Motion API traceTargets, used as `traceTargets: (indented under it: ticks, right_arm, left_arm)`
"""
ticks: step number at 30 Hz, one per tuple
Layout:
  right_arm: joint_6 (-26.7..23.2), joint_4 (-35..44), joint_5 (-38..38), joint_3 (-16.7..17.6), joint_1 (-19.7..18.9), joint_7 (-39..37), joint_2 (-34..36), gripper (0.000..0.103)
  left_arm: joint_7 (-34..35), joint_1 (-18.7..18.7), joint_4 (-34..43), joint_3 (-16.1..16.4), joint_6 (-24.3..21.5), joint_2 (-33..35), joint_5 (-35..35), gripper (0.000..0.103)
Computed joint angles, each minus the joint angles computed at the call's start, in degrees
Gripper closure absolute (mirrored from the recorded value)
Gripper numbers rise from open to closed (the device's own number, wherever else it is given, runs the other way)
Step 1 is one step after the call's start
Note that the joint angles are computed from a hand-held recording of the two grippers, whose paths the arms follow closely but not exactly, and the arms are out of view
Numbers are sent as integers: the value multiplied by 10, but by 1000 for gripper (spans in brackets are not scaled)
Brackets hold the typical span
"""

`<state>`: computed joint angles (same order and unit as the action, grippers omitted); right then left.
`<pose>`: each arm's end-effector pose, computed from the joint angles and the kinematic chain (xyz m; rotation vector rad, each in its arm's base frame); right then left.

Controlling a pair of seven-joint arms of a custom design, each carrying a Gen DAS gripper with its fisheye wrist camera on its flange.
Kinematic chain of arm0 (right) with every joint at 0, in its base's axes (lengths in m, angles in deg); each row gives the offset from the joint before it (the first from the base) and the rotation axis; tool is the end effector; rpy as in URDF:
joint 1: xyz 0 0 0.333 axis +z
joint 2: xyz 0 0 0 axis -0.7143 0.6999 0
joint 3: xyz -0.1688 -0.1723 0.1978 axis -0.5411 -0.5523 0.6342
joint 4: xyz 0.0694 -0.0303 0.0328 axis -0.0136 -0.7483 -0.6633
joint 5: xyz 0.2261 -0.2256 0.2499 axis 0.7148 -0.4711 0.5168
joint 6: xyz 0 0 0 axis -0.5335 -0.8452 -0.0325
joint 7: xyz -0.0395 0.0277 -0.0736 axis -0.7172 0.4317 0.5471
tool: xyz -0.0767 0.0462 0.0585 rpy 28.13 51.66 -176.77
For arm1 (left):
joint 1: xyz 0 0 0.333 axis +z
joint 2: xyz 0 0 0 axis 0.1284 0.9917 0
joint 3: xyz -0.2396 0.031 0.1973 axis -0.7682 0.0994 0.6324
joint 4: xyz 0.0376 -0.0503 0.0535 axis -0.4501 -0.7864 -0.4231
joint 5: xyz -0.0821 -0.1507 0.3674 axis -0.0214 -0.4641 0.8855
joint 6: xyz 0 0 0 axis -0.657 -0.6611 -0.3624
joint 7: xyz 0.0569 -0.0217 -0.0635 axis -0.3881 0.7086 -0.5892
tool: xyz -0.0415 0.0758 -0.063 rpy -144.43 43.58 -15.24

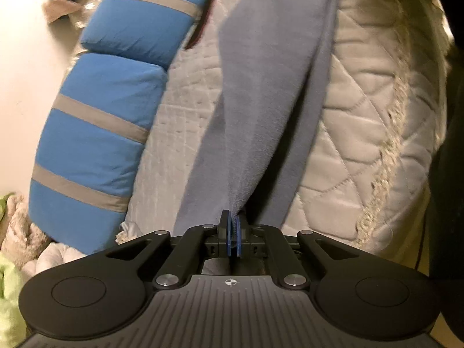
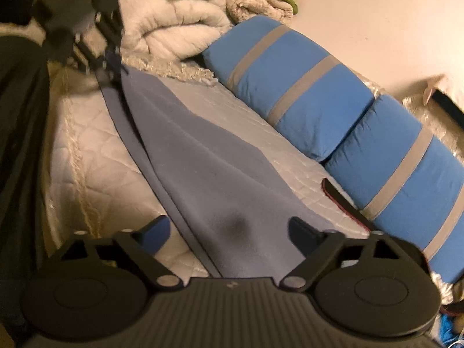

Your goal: Fold clothes

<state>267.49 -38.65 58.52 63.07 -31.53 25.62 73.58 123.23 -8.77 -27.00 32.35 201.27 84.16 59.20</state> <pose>0.6257 0.1769 0.3662 -2.1026 0.8285 -1.1224 0.7131 -0.2625 0.4150 -0.0907 2.2055 -0.1861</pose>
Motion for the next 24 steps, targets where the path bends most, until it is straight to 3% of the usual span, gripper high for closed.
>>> traceTargets:
  ticks: [8,13,15,20,22,24]
  right_arm:
    - [31,37,71,-56,84,-113,41,22]
    - [41,68,147,-78,123,-183,66,31]
    - [48,75,173,-87,138,-217,72,40]
    - [31,62,207,-92,151,-304,61,86]
    - [28,45,182,-76,132,-312,48,97]
    - [33,33,168,-73,125,-327,41,100]
  left_arm:
    - [-47,3,5,3,21,-12,-20,99]
    - [-47,14,13,-17,11,-12,-49,99]
    - [-46,17,15,-20,10,-12,-58,99]
    - [-32,23,9,-28,8,-16,-68,99]
    - [-24,26,5,-32,4,-18,-73,99]
    - [-1,36,9,-49,-21,-17,-92,99]
